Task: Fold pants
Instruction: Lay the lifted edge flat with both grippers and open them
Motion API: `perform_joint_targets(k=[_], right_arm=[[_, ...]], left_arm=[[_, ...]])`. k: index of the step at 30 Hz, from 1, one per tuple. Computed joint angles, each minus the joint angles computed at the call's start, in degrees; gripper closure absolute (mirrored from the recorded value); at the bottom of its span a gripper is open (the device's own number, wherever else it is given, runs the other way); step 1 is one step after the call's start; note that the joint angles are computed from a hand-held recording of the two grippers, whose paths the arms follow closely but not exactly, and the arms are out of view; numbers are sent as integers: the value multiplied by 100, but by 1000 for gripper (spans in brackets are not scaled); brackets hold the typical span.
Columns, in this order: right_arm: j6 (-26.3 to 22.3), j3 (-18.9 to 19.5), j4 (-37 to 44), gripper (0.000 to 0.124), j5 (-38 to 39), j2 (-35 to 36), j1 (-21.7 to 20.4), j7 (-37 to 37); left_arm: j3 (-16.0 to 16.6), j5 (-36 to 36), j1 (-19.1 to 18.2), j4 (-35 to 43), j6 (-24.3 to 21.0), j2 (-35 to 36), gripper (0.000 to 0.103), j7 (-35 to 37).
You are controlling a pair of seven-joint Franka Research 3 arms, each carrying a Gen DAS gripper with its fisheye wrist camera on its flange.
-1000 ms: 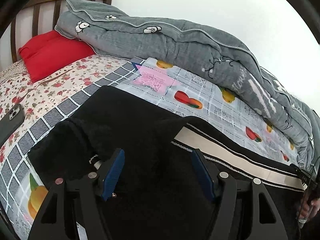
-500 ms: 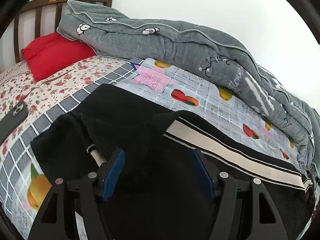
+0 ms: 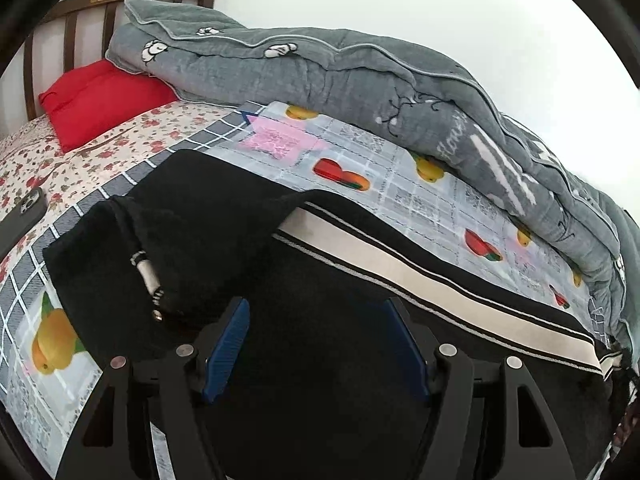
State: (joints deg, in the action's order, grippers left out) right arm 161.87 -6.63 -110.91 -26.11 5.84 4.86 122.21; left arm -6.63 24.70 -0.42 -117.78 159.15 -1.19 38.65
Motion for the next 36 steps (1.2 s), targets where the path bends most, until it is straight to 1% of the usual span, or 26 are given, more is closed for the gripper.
perform_joint_targets(k=[1, 3, 4, 5, 6, 7, 8, 10, 11, 12, 13, 15, 17, 19, 20, 22, 24, 26, 29, 31, 33, 36], right_arm=[[314, -82, -150, 80, -328, -161, 21, 290], [742, -136, -304, 81, -832, -335, -85, 925], [1062, -257, -382, 81, -881, -406, -123, 1233], [1303, -178, -445, 81, -527, -395, -278, 1140], [1277, 101, -426, 81, 228, -340, -524, 644], [932, 204, -228, 80, 983, -141, -569, 128], [500, 107, -3, 80, 1337, 15, -430, -158], [-134, 24, 334, 76, 1269, 300, -297, -168], [-413, -87, 458, 74, 983, 414, -173, 3], [-451, -121, 449, 68, 935, 432, -139, 17], [-423, -121, 366, 65, 983, 387, -137, -24], [-406, -69, 182, 65, 1279, 192, -199, -227], [-454, -70, 14, 65, 1206, -37, -182, -162], [-349, -57, -288, 65, 699, -343, -158, 169], [-357, 2, -388, 65, 501, -469, -172, 203], [-392, 158, -519, 65, 288, -635, -214, 187], [-502, 347, -637, 65, -239, -808, -222, 506], [-553, 512, -678, 65, -552, -905, -221, 722], [-481, 685, -731, 64, -531, -988, -165, 785], [-386, 788, -768, 64, -354, -1014, -79, 775], [-330, 854, -739, 64, -176, -980, -7, 730], [-359, 958, -614, 63, -20, -875, 151, 780]], left_arm=[[-9, 3, -10, 14, -13, 12, 36, 8], [-34, 21, -42, 51, -76, 40, 36, -6], [-44, -5, -59, 60, -88, 52, 36, 4], [-49, -34, -74, 54, -91, 57, 36, 17], [-57, -49, -90, 60, -115, 66, 36, 17], [-62, -54, -104, 67, -138, 74, 36, 7], [-68, -51, -118, 52, -136, 63, 36, -19], [-75, -45, -138, 1, -112, 21, 36, -63], [-76, -38, -142, -28, -101, -10, 36, -88], [-77, -30, -144, -81, -88, -66, 36, -110], [-78, -23, -143, -76, -117, -80, 36, -109], [-78, 80, -122, -125, -208, -177, 36, -175], [-76, 236, -76, -215, -302, -317, 36, -277], [-70, 358, -16, -314, -392, -451, 36, -357], [-54, 381, 19, -412, -371, -539, 36, -374], [-9, 305, 80, -568, -348, -669, 36, -310], [41, 198, 145, -700, -334, -762, 36, -204], [122, 15, 196, -812, -314, -820, 36, 50], [132, 88, 351, -894, -360, -837, 36, 142], [192, 52, 445, -1015, -246, -859, 36, 181], [342, -317, 458, -1153, -7, -853, 36, 481], [613, -1234, 285, -1254, 555, -733, 36, 1579]])
